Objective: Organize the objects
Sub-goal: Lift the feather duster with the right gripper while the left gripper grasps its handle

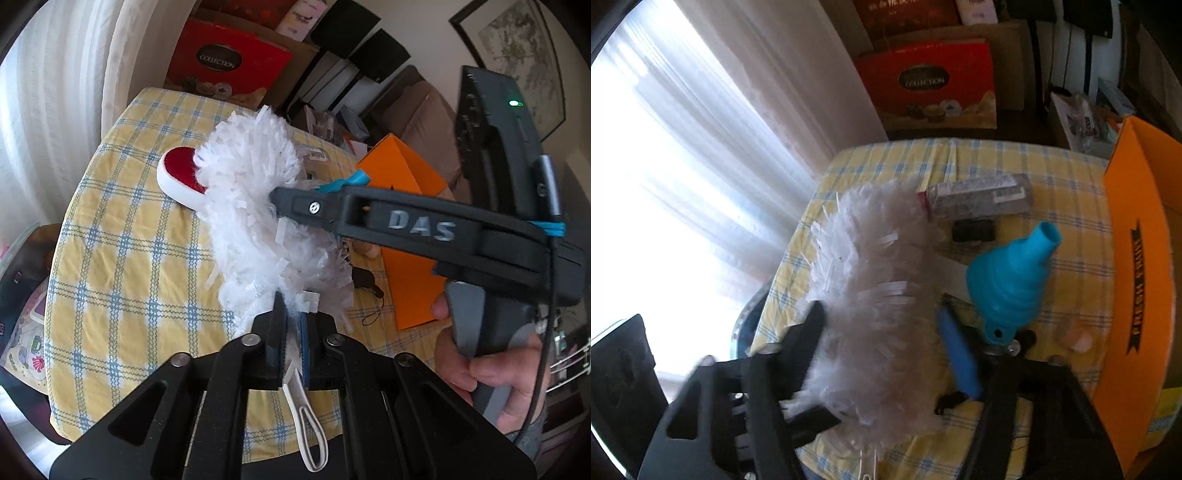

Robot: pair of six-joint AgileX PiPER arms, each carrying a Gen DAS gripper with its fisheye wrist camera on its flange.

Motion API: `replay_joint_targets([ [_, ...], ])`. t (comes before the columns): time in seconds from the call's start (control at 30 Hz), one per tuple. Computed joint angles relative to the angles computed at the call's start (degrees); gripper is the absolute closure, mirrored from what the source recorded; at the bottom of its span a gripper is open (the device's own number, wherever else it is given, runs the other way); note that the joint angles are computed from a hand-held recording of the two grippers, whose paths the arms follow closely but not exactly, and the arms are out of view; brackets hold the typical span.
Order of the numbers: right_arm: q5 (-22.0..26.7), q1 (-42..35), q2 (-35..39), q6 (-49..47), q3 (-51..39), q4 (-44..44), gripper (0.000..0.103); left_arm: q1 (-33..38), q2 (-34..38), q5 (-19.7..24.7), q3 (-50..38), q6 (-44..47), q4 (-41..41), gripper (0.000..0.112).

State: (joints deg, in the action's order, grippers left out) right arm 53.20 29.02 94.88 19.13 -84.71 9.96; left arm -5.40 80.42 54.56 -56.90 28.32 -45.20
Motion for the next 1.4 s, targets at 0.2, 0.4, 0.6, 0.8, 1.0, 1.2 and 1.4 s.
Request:
replay_joint_targets([
  [0.2,-0.9,-1.0,-0.8,-2.7,1.4,3.6,0.089,3.7,-4.9,0.4,6.0,2.9,-1.6,0.059],
  [0.4,-0.2,-0.7,-2.4,-2.4,0.6,3.5,0.092,0.1,-10.0,-1.4,11.8,1.1,2.0,0.05],
  [0.6,1.9,1.3,-2.5,1.6,-0.9,-1.2,0.081,-6.4,-10.9,-5.9,15.3,-3.6,4.9,0.05],
  [0.8,1.3,2.5,-3.5,3.4,1.5,-3.5,0.04,-10.6,-12.1,-10.5,16.3,-8.1,7.7,0.052],
  [1.0,0.6,1.4,-0.6,0.4,2.8,1.4,0.04,-11.4,-11.9,-12.7,16.1,-10.4,9.2,0.058],
  [1.2,0.0,-0.6,1.9,-4.3,3.3,8.9,0.059,-8.6,-10.2,-12.1,15.7,-6.9,5.9,0.082],
  [1.4,-0.4,-1.3,1.0,-4.8,3.7,10.0,0.073,-5.4,-9.3,-9.7,15.4,-3.5,3.2,0.095],
])
